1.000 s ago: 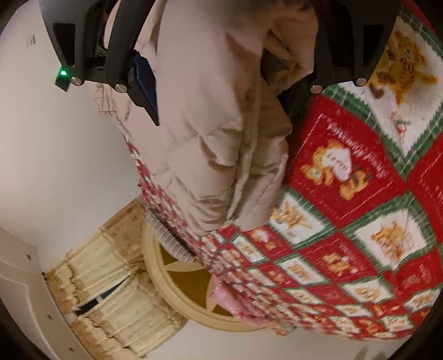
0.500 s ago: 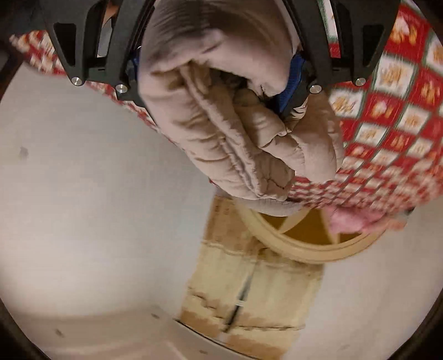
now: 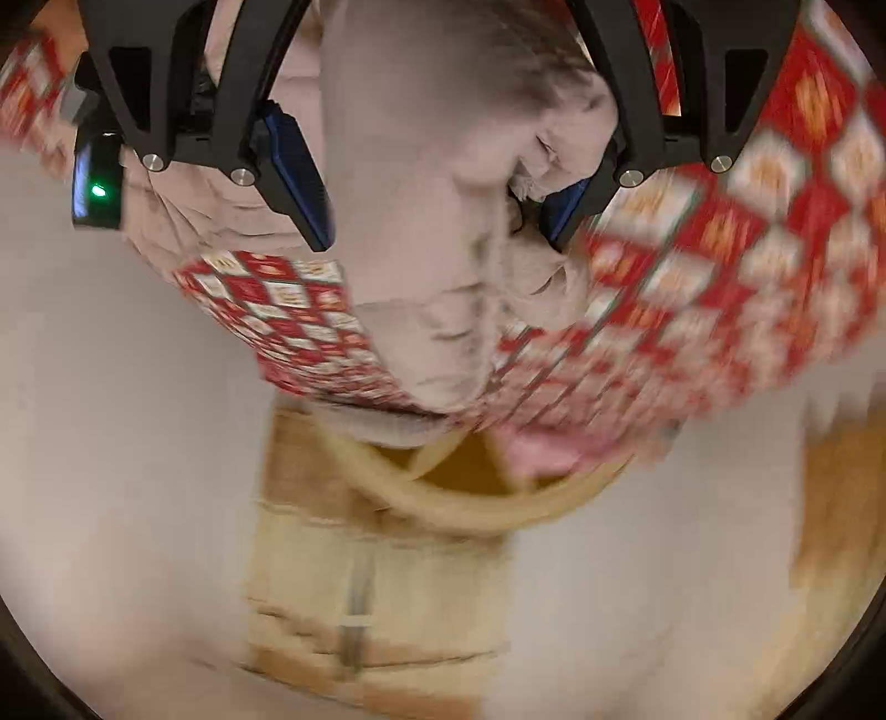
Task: Fold large clothes
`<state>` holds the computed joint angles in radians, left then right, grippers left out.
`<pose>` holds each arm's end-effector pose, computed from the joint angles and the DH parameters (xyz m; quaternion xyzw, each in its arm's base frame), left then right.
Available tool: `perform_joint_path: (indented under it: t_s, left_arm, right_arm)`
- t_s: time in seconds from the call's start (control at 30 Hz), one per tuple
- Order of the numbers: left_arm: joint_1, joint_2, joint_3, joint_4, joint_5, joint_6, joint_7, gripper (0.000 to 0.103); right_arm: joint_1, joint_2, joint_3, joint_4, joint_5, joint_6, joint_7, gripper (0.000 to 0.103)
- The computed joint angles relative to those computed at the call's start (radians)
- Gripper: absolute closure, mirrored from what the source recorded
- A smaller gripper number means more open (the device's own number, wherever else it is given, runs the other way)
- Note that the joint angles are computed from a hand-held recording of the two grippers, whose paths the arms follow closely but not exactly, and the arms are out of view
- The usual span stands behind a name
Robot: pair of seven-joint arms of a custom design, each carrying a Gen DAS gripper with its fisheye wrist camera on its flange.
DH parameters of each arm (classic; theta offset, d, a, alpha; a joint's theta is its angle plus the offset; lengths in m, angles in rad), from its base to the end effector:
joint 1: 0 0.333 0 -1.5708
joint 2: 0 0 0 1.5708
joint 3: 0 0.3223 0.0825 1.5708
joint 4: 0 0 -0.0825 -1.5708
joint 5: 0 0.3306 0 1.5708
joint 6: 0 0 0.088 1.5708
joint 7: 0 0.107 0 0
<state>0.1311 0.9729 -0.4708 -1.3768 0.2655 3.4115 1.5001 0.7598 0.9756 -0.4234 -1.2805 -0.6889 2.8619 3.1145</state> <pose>0.7285 -0.1357 0.3460 -0.5476 0.6274 -0.4982 0.2412 0.6451 0.3818 0.2760 -0.5391 0.7282 -0.2735 0.3230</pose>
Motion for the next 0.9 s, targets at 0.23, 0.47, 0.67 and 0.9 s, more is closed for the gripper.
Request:
perform_joint_path:
  t_s: [0.23,0.47,0.67,0.9]
  left_arm:
    - [0.415,0.176,-0.441,-0.169,-0.085,-0.147,-0.053,0.020]
    - [0.558,0.274,-0.643,-0.312,-0.099,-0.130,-0.039,0.009]
    - [0.601,0.261,-0.676,-0.412,-0.054,-0.105,-0.102,0.005]
    - [0.492,0.272,-0.643,-0.235,-0.152,-0.188,-0.098,0.005]
  right_arm:
    - [0.005,-0.002,-0.004,-0.004,-0.006,-0.010,-0.007,0.000]
    - [0.010,-0.003,0.000,-0.003,-0.020,-0.027,-0.002,0.000]
    - [0.007,-0.004,0.006,-0.001,-0.030,-0.031,0.003,0.000]
    - [0.012,-0.009,0.000,-0.011,-0.048,-0.018,0.025,0.000]
